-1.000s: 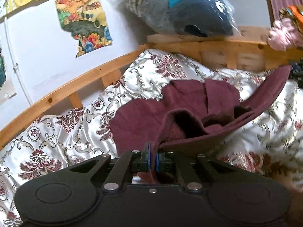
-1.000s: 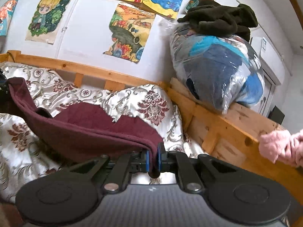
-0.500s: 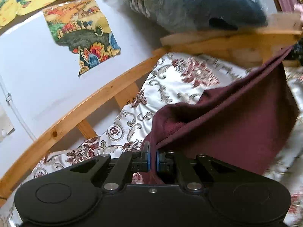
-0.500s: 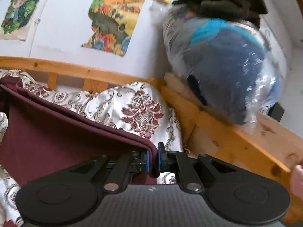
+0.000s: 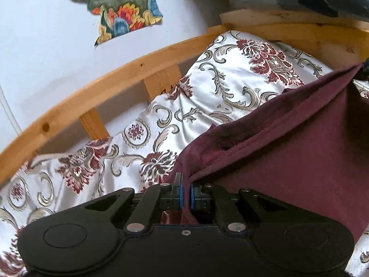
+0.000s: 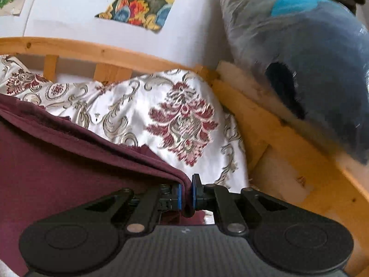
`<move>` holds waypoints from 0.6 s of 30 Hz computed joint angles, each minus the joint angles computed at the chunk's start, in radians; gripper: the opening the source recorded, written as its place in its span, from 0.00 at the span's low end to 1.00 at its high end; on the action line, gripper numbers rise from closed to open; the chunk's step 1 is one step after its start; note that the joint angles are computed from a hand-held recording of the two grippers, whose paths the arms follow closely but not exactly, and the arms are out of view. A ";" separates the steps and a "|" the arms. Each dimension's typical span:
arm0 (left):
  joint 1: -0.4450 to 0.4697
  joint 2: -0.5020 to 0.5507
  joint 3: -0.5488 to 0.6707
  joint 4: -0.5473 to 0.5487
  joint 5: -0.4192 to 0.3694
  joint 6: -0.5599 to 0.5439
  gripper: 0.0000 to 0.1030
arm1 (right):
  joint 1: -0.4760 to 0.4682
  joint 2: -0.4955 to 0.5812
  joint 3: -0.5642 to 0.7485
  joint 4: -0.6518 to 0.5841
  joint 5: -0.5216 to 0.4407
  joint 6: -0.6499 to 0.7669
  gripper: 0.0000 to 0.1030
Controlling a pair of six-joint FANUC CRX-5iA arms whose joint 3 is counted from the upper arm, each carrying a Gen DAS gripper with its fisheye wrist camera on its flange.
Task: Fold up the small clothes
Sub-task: 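Lift the hem with both tools and fold it toward the collar, then lower the folded hem onto the shirt and open both tools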
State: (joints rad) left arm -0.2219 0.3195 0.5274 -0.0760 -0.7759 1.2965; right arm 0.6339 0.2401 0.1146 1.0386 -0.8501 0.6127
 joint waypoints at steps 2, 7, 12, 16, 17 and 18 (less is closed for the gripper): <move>0.016 0.008 -0.003 0.033 -0.006 -0.013 0.06 | -0.002 0.012 0.005 -0.014 0.004 0.011 0.10; 0.048 0.027 -0.005 0.138 -0.007 -0.028 0.06 | -0.011 0.047 0.034 -0.036 0.000 0.028 0.10; 0.059 0.029 -0.029 0.169 0.005 -0.039 0.06 | -0.020 0.088 0.083 -0.066 -0.007 0.050 0.10; 0.067 0.038 -0.032 0.191 0.002 -0.041 0.06 | -0.021 0.121 0.125 -0.092 -0.019 0.075 0.11; 0.071 0.040 -0.034 0.204 0.001 -0.038 0.07 | -0.022 0.130 0.136 -0.098 -0.018 0.077 0.11; 0.075 0.041 -0.036 0.214 -0.001 -0.030 0.08 | -0.023 0.136 0.142 -0.099 -0.018 0.077 0.11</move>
